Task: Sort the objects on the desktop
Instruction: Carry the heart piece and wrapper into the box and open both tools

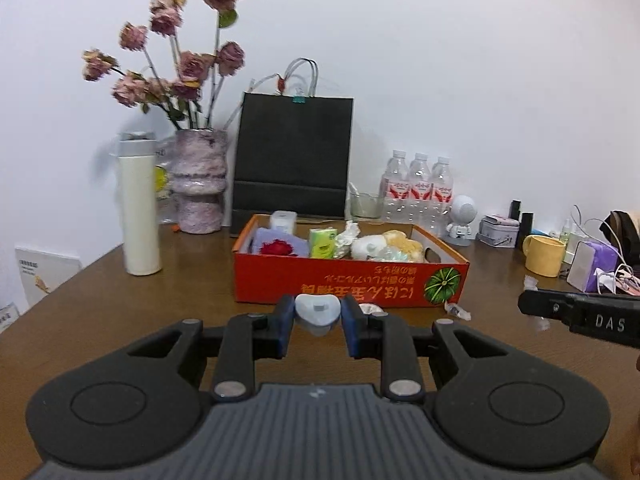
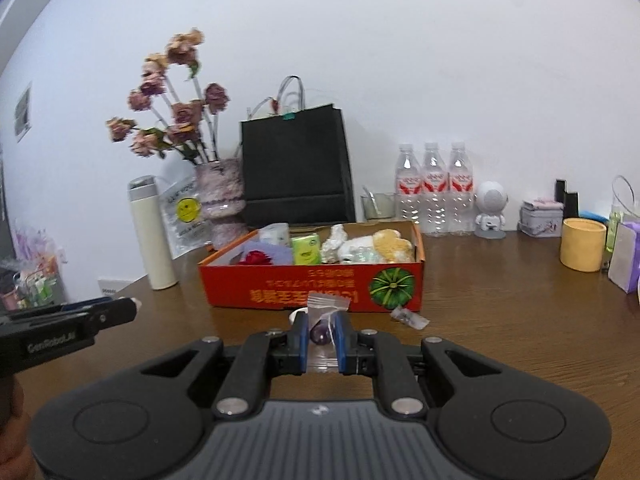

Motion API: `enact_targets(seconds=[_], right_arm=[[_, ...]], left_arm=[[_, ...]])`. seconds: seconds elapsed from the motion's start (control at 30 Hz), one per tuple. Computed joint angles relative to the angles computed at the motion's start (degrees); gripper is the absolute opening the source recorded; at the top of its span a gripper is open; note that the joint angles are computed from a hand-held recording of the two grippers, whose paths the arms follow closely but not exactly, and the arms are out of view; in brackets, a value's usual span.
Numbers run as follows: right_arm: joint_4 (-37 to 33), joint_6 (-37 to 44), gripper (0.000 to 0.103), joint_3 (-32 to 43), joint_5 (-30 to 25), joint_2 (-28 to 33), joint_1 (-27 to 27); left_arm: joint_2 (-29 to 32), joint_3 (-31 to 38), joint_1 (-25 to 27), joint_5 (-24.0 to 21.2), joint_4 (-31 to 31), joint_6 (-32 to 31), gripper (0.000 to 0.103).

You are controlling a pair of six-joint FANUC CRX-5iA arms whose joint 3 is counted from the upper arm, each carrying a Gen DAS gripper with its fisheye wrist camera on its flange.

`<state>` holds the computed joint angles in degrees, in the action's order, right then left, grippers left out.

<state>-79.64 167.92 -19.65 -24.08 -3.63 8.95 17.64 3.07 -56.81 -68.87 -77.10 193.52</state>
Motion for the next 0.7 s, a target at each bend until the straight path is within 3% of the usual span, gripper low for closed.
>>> enact_targets(seconds=[0.2,0.3,0.37,0.43,0.53,0.7], right_arm=[[3.72,-3.03,0.012,10.5,0.5,7.61,0.77],[12.33,-11.96,0.013,18.58,1.33,13.61,3.04],[22.42,-23.08,0.012,25.44,-1.65,18.94,4.73],[35.63,-37.92,0.012,33.77,-6.1,25.45,6.69],[53.05,-57.98,0.013,47.5,-13.9,35.67,9.22],[66.96,-68.97,0.013,71.47,-32.39,51.81,11.92]], left_arm=[[1.1,3.31,7.73,9.99,-1.8,-3.11,0.026],[2.79,6.74,14.19,17.44,2.24,-6.47,0.026],[4.83,10.48,18.79,21.13,7.27,-11.81,0.026],[6.86,14.24,24.69,26.66,15.78,-21.36,0.026],[11.82,20.77,33.79,28.82,37.15,-39.48,0.026],[19.39,27.12,41.95,27.91,62.7,-62.14,0.027]])
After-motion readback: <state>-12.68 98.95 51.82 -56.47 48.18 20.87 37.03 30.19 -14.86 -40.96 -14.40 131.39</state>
